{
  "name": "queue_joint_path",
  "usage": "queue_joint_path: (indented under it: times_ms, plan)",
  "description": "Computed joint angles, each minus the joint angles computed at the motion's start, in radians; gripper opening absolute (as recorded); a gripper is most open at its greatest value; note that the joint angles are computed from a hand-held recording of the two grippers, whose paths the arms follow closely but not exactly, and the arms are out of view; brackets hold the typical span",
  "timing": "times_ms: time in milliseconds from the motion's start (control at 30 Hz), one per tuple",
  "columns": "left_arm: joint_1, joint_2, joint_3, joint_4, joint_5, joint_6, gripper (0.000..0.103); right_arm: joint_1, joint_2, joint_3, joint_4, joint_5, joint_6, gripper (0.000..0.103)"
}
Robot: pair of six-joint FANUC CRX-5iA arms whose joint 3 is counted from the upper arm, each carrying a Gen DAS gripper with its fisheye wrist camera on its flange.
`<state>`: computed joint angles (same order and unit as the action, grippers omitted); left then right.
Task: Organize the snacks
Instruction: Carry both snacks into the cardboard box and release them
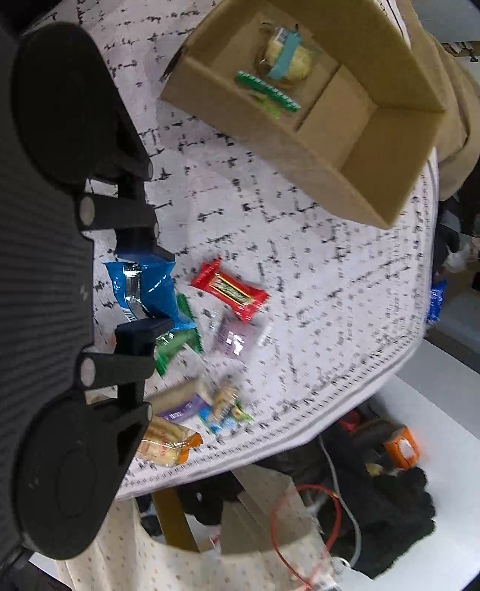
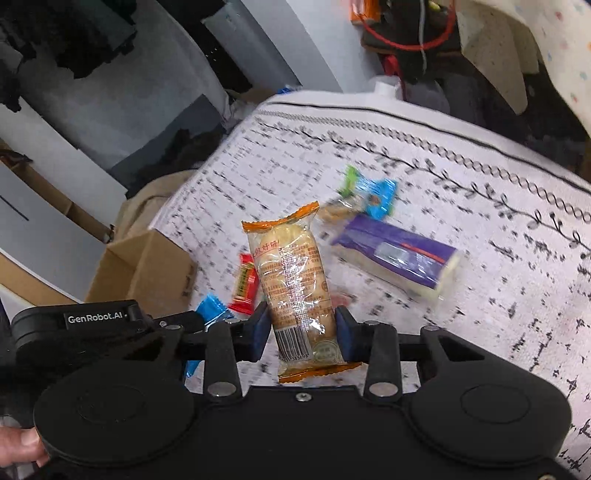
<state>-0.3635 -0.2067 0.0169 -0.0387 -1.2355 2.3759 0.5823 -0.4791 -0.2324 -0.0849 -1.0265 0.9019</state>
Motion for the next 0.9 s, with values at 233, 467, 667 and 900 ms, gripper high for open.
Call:
queue_joint_path:
  times_ms: [233, 467, 667, 900]
  plan:
    - [0.061, -0.083, -0.031, 0.026, 0.049, -0.008, 0.028, 0.099, 0.004, 0.031, 0.086, 0.015, -0.094, 0.037]
    - [0.084, -0.136, -0.020, -0.022, 0.061, 0.003, 0.028, 0.197, 0.021, 0.053, 0.166, 0.022, -0.176, 0.037]
    - [0.174, -0.188, -0.056, 0.032, 0.091, -0.041, 0.028, 0.266, 0.058, 0.077, 0.207, 0.036, -0.224, 0.036]
    - [0.304, -0.245, -0.102, 0.113, 0.097, -0.095, 0.027, 0.330, 0.115, 0.116, 0.238, 0.056, -0.255, 0.036]
